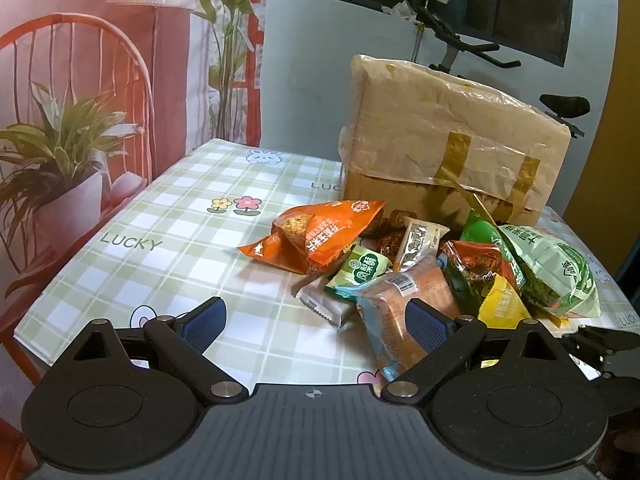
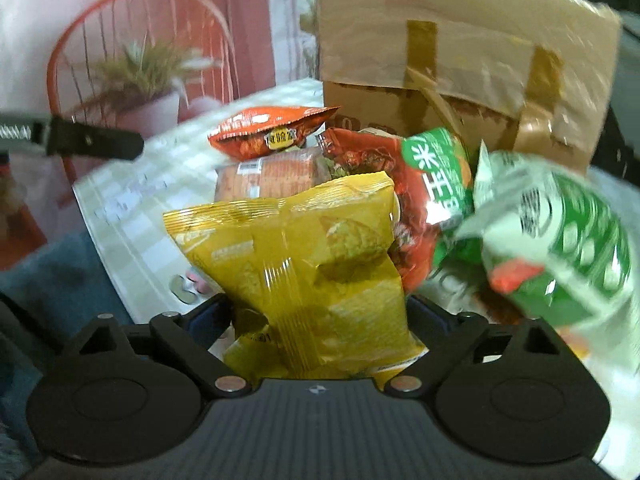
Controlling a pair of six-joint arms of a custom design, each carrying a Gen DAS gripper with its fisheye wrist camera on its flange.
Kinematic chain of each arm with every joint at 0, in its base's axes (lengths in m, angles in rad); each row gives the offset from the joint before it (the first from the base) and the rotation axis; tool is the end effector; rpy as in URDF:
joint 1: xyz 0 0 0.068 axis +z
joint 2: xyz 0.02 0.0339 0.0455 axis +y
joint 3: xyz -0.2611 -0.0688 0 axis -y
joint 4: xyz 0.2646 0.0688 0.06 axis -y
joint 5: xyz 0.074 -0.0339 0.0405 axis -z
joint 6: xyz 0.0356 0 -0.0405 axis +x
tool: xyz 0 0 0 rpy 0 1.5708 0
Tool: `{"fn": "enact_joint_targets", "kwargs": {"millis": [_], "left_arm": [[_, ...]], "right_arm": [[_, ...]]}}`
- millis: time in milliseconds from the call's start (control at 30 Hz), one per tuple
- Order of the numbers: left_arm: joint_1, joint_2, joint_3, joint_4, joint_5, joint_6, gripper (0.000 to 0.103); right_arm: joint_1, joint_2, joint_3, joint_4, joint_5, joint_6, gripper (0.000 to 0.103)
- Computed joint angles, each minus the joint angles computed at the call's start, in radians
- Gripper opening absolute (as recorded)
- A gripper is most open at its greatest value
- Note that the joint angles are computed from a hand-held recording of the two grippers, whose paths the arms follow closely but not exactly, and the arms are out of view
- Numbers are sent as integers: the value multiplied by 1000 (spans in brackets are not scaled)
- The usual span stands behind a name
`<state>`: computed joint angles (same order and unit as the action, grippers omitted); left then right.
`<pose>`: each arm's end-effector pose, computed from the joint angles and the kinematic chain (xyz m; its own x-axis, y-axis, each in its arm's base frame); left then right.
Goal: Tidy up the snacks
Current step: 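Lower the right tool onto the yellow chip bag and close it, then lift the yellow chip bag with the right tool while the left tool grasps the clear-wrapped bread pack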
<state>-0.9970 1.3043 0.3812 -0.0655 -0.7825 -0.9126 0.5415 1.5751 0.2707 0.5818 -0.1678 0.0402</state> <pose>0.1369 -0.1655 0.1077 -0.5820 -0.1330 -0.8022 -0.1231 0.9896 -0.0748 0.1945 0.1239 0.0630 -0.5910 -0.3092 -0.7450 -0.5923 0.7934 0.1405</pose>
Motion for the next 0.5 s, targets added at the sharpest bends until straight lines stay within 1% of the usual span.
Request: {"fn": "enact_joint_targets", "kwargs": {"millis": [100, 200, 333, 500], "left_arm": [[5, 4, 1, 4, 7, -2, 97], [0, 3, 0, 4, 0, -6, 96], [-5, -10, -9, 5, -8, -18, 96], [-6, -31, -31, 40, 2, -4, 93]], "right_arm": [[-36, -27, -53, 53, -56, 46, 89], [-55, -85, -91, 73, -70, 76, 88], [-77, -129, -128, 136, -103, 107, 87], [-62, -180, -154, 184, -78, 131, 87]]}}
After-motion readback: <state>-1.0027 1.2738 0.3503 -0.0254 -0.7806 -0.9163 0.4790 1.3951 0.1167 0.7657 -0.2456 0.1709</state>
